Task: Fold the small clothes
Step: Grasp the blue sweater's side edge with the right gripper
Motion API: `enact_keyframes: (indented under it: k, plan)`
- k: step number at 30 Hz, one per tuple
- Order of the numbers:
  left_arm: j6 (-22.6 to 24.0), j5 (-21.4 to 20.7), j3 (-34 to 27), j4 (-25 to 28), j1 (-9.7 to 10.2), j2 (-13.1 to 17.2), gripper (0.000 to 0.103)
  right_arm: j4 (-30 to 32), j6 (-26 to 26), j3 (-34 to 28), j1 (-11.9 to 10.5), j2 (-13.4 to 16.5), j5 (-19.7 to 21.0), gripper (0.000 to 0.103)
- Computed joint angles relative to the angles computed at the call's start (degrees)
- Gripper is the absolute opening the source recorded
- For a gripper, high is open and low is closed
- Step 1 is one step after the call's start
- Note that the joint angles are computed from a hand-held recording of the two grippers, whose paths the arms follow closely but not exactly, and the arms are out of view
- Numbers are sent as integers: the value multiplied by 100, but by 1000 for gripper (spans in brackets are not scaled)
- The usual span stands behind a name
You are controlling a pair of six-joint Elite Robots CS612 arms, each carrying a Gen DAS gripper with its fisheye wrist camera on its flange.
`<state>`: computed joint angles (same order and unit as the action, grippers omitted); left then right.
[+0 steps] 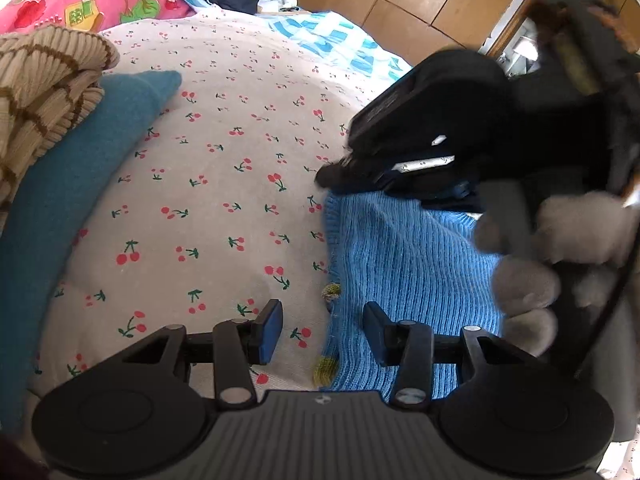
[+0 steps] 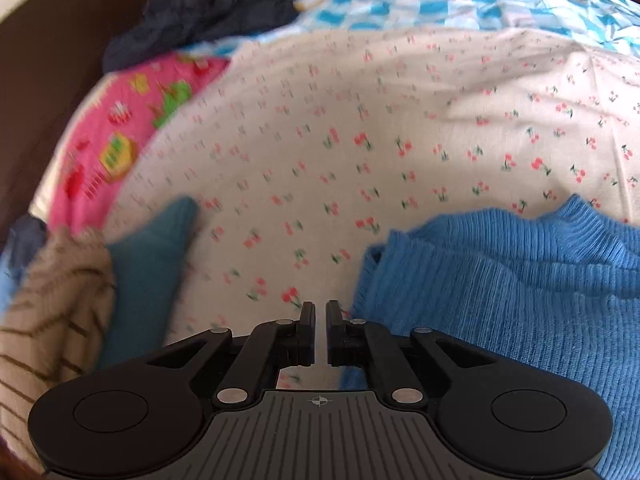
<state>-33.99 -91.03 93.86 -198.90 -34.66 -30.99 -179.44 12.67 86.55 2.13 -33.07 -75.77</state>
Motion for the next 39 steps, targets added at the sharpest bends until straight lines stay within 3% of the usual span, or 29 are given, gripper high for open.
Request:
enact_keyframes:
  k: [3,8,17,22,27,34,39]
  plan:
    - [94,79,23,-38,-31,-11,49,-221,-223,158,-2,-126,-205,11]
    - [4,13,144,-208,-35,-67,49,128,-271,222,-31,-217,-517,15]
    - [-250,-348,222,-166,-1,-101,49,512,94,182,-112,-185,-511,24]
    - [-215,-500,198,-77,11,-92,49,694,156,37,-94,-116,-418,41]
    - [-197,-617,161,-26,26,-69,50,1187,-285,-302,103,0,-922,55]
    - [-240,-662,133,-3,45,-50,50,1612,-1277,-783,435,289,-2128,57]
    - [-53,-397,167,100,-30,-91,50,1297,-1458,-702,437,339,-2185,54]
